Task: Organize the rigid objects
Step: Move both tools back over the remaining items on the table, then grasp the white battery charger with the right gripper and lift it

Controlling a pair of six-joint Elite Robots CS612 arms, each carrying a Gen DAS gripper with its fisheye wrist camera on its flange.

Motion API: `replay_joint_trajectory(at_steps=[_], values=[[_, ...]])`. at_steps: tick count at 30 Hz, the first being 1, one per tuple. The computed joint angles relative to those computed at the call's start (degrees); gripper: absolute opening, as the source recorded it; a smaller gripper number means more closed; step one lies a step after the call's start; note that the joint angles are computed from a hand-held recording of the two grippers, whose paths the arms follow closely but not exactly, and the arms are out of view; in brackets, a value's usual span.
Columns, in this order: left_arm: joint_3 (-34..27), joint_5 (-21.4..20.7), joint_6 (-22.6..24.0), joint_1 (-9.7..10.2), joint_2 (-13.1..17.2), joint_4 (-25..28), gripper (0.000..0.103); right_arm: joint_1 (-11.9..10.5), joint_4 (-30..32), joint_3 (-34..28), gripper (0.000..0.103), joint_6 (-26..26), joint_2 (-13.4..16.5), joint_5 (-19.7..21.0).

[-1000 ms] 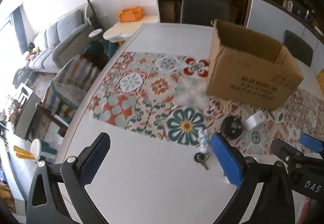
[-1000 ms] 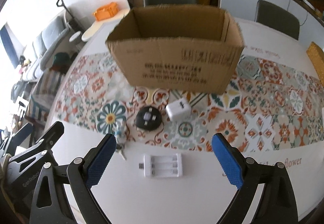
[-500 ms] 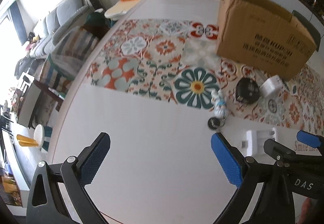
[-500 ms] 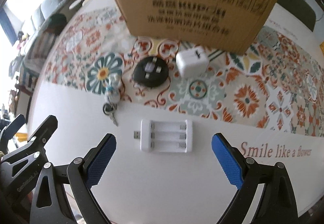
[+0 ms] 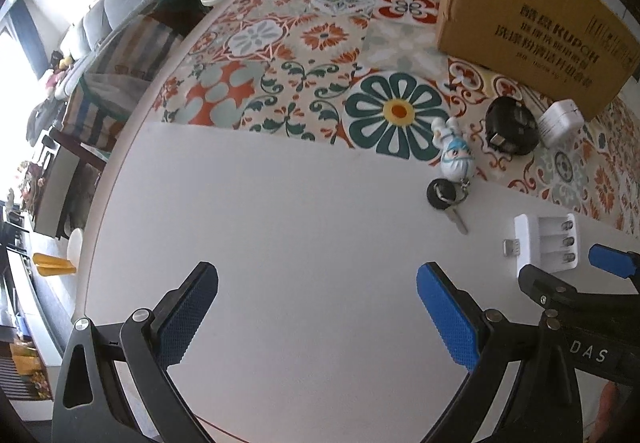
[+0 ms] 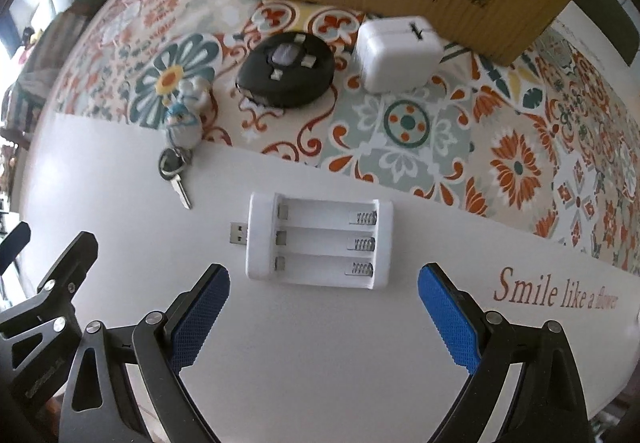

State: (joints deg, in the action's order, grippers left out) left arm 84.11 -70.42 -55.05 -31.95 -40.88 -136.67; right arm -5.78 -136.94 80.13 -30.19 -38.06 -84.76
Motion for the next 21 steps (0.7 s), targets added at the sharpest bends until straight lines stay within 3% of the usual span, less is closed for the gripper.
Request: replay_joint_trajectory(at_steps=[12, 15, 16, 21], values=[[-0.5, -0.6, 0.2, 0.22, 0.5, 1.0, 0.102, 0.4, -0.9, -0.4, 0.093, -0.1, 1.3, -1.5], [-0.7, -0.6, 0.6, 0.25, 0.7, 1.0, 0.102, 0.6, -1.5, -0.8, 0.086, 0.1, 1.5, -1.5], [-0.8, -0.6, 0.7, 0.25, 0.7, 1.0, 0.102, 0.5, -2.5, -0.4, 0.079, -0.2, 1.3, -1.0], [-1.1, -0.1, 2.1, 0.17, 0.9, 0.5, 0.102, 0.7, -1.0, -2.7, 0.077, 0.2, 2.3, -0.5]])
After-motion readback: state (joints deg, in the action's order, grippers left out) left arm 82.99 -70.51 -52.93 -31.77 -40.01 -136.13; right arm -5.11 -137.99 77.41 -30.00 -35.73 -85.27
